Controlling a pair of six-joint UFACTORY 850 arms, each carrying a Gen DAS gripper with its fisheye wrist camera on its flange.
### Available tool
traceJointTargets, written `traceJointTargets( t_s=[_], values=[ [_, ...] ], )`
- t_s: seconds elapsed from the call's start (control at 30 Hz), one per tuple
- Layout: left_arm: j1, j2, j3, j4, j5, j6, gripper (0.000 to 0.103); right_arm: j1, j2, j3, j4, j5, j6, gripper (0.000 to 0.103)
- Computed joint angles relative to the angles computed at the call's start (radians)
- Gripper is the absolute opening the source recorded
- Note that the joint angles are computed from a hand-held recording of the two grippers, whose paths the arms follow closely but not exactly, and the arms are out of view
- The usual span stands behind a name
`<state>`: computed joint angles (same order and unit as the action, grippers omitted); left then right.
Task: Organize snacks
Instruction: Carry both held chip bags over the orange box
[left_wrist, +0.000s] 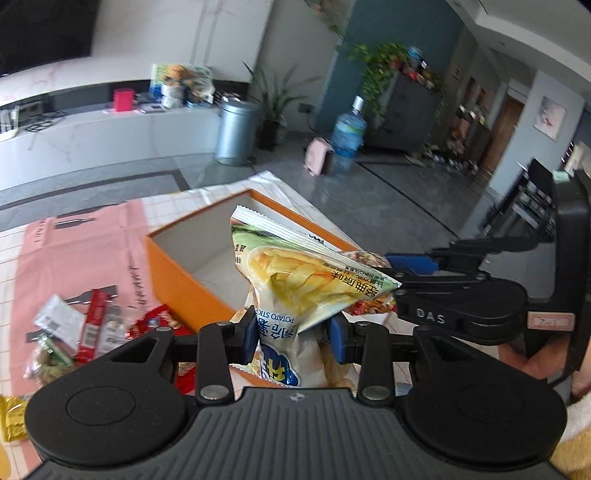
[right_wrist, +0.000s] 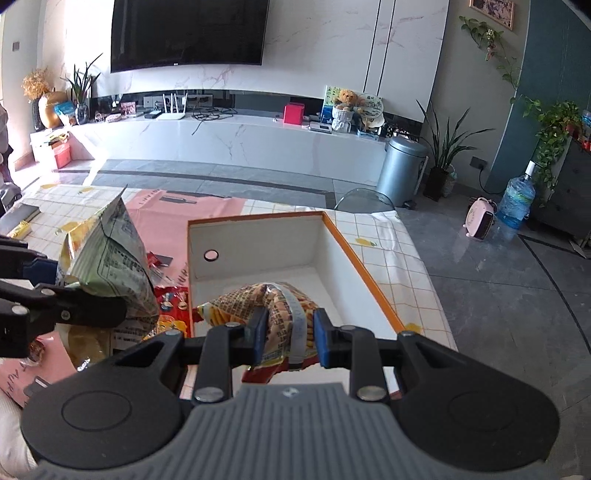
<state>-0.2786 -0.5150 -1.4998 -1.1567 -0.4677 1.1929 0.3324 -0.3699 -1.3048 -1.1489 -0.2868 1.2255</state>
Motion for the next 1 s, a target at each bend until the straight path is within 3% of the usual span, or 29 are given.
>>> traceJointTargets(
  t_s=[0.23, 0.5, 1.0],
  values=[
    [-0.034, -0.109, -0.157, 0.243, -0.096, -0.161, 0.042, -0.063, -0.069, -0.085, 0.428, -0.020, -0.575, 0.023],
    [-0.058, -0.241, -0.347, 0.452, -0.221, -0.315, 0.042, -0.093, -0.153, -0.182, 0.718, -0.068, -1.021, 0.023],
    [-0.094, -0.472, -0.684, 0.747, -0.449, -0.541, 0.042, -0.123, -0.295, -0.321, 0.921, -0.202, -1.310, 0.023]
  ],
)
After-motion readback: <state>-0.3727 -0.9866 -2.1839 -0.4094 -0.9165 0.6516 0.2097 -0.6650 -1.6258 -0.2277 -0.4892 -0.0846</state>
